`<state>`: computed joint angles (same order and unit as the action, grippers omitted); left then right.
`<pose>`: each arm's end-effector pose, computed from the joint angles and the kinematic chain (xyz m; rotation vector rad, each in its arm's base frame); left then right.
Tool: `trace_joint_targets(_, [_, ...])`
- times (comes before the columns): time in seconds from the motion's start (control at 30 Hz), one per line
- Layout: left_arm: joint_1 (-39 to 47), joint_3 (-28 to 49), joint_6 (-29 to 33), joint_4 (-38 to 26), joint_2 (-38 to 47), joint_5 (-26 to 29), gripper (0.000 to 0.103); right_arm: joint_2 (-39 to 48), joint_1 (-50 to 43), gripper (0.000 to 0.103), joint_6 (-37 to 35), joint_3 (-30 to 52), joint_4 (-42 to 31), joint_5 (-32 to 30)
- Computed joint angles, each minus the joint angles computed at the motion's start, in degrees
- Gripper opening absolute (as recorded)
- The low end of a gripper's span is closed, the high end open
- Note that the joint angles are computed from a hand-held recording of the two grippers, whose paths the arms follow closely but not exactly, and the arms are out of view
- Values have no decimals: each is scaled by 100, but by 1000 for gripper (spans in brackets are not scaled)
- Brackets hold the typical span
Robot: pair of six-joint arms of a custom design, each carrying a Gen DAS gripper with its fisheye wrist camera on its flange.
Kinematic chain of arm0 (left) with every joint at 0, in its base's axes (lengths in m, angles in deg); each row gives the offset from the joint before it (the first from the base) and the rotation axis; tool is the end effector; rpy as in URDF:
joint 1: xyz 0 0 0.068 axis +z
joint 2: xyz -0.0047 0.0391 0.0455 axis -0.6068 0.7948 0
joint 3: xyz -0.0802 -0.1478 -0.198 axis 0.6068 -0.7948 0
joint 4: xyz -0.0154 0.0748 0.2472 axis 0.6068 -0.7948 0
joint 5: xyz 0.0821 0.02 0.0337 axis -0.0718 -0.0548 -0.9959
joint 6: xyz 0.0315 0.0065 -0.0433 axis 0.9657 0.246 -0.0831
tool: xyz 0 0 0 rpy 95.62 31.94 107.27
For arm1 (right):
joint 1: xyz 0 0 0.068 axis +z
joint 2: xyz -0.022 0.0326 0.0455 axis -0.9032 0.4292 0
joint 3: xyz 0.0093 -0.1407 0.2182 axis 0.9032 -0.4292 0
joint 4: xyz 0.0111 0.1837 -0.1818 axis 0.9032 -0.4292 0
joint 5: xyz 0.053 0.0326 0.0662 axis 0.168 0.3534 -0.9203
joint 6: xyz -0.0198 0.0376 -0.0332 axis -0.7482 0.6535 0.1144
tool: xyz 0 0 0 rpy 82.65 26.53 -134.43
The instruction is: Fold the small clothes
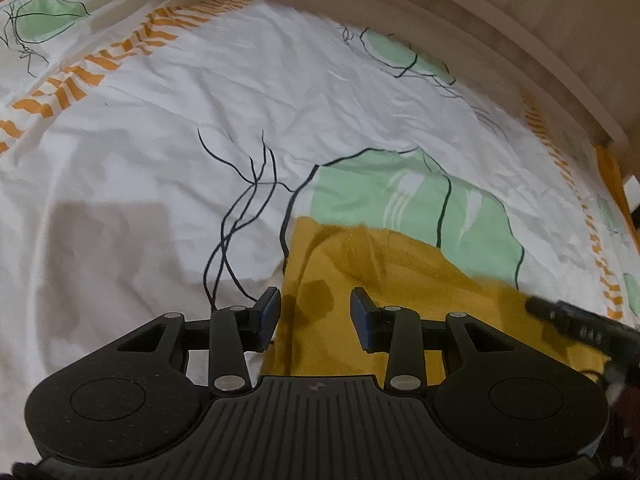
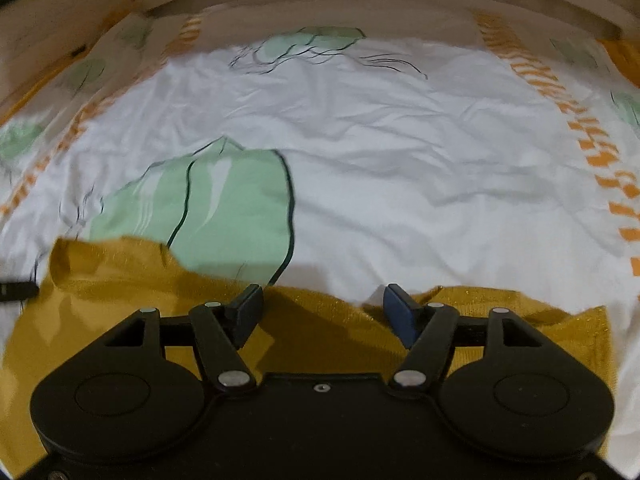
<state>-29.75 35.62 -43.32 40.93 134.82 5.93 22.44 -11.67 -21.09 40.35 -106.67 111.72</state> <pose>0.2734 0.0191 0.1956 0.3543 2.5217 -0.5148 0.1683 0.1857 0.1490 0.4110 2.3259 0.0015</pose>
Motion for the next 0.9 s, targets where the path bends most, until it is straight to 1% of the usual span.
trace_joint_targets(0.07, [-28, 2, 71, -53, 5, 4, 37, -242, 33, 70, 228, -181, 53, 48])
trace_joint_targets(0.13, [-57, -6, 117, -76, 3, -5, 37, -494, 217, 70, 539, -302, -106, 214])
trace_joint_targets(0.17, [-71, -18, 119, -81, -10, -20, 37, -603, 249, 70, 575, -340, -153, 263])
trace_joint_targets(0.23, [-74, -39, 125, -85, -22, -35, 37, -907, 525, 70, 846, -420, -460, 484])
trace_joint_targets(0.3, [-80, -51, 106, -77, -25, -55, 37, -1167, 883, 70, 1233, -453, -923, 743])
trace_joint_targets(0.37, [-109, -66, 99, -67, -16, -103, 37, -1328, 1269, 73, 1731, -492, -1461, 916])
trace_joint_targets(0.5, [-237, -109, 128, -83, 47, -323, 38, -1229, 1850, 74, 2804, -580, -2518, 789])
trace_joint_targets(0.57, [-305, -206, 196, 9, 4, -419, 39, -1205, 2031, 74, 3285, -773, -2805, 627])
trace_joint_targets(0.63, [-322, -268, 265, 62, -28, -414, 44, -1374, 2381, 74, 4011, -1031, -3109, 703])
trace_joint_targets(0.7, [-332, -303, 289, 96, -38, -412, 45, -1420, 2585, 75, 4611, -1020, -3554, 645])
trace_joint_targets(0.73, [-333, -316, 285, 115, -39, -421, 46, -1544, 2673, 75, 4785, -1063, -3658, 637])
trace_joint_targets(0.8, [-340, -335, 270, 137, -42, -438, 46, -1617, 2913, 78, 5301, -1011, -4017, 554])
trace_joint_targets(0.83, [-355, -356, 254, 153, -62, -456, 47, -1637, 3060, 77, 5576, -962, -4218, 527])
trace_joint_targets(0.9, [-420, -422, 219, 205, -130, -527, 48, -1632, 3597, 78, 6365, -915, -4614, 483])
